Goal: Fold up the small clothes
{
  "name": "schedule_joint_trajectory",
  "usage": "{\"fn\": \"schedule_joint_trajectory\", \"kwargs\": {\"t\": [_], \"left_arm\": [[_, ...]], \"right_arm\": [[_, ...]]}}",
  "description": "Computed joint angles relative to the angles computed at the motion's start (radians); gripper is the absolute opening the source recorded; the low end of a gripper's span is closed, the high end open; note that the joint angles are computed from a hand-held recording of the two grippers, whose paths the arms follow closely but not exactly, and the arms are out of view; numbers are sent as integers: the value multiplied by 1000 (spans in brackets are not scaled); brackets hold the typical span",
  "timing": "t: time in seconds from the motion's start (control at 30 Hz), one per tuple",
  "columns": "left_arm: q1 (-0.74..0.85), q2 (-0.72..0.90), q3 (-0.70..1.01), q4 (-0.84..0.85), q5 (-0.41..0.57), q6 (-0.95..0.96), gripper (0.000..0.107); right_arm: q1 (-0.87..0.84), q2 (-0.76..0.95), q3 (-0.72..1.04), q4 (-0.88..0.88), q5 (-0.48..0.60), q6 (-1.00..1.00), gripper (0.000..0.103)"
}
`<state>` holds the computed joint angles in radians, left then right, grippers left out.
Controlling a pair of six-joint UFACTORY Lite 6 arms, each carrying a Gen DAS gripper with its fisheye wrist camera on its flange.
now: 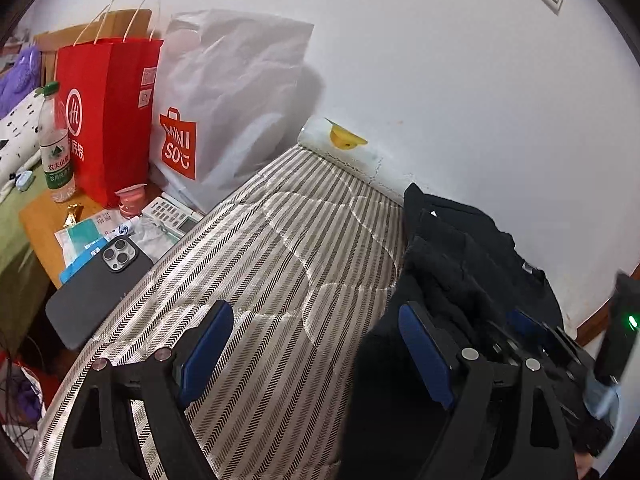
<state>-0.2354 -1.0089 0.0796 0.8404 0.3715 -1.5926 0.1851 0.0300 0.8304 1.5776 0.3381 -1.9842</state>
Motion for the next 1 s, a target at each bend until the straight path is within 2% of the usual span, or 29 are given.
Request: {"fn": "schedule_joint_trajectory", "kwargs": {"t": [0.07, 0.1, 0.13, 0.17, 0.27, 0.37, 0.43, 0.57, 0.77, 0.87, 0.93, 1.0], "left_arm": [[-40, 17, 4, 53, 13, -71, 84], [-56, 35, 9, 77, 16, -100, 84], [-70, 57, 14, 108, 15, -133, 84], [-87, 77, 19, 138, 14, -167, 84], [-142, 149, 46, 222, -3, -242, 84], [-191, 277, 105, 281, 1, -295, 84], [-214, 370, 147, 286, 14, -306, 84], [-244, 456, 191, 280, 47, -296, 84], [-288, 497, 209, 299, 97, -319, 84], [-288, 507, 210, 310, 95, -329, 84], [-292, 506, 207, 318, 95, -339, 84], [-293, 511, 208, 324, 95, -346, 84]], "right_arm": [[48, 60, 38, 110, -48, -77, 58], [63, 78, 51, 143, -64, -109, 28], [77, 99, 70, 148, -81, -118, 8], [75, 113, 86, 123, -76, -96, 8], [-40, 43, 57, 113, 38, -85, 8], [-265, -39, 58, -2, 221, 26, 8], [-396, -53, 79, -42, 303, 53, 8], [-637, 35, 171, -110, 433, 74, 8], [-843, 266, 304, -183, 493, 61, 9], [-919, 411, 416, -273, 556, 113, 26], [-952, 441, 409, -239, 574, 65, 46], [-969, 434, 382, -202, 556, 17, 53]]}}
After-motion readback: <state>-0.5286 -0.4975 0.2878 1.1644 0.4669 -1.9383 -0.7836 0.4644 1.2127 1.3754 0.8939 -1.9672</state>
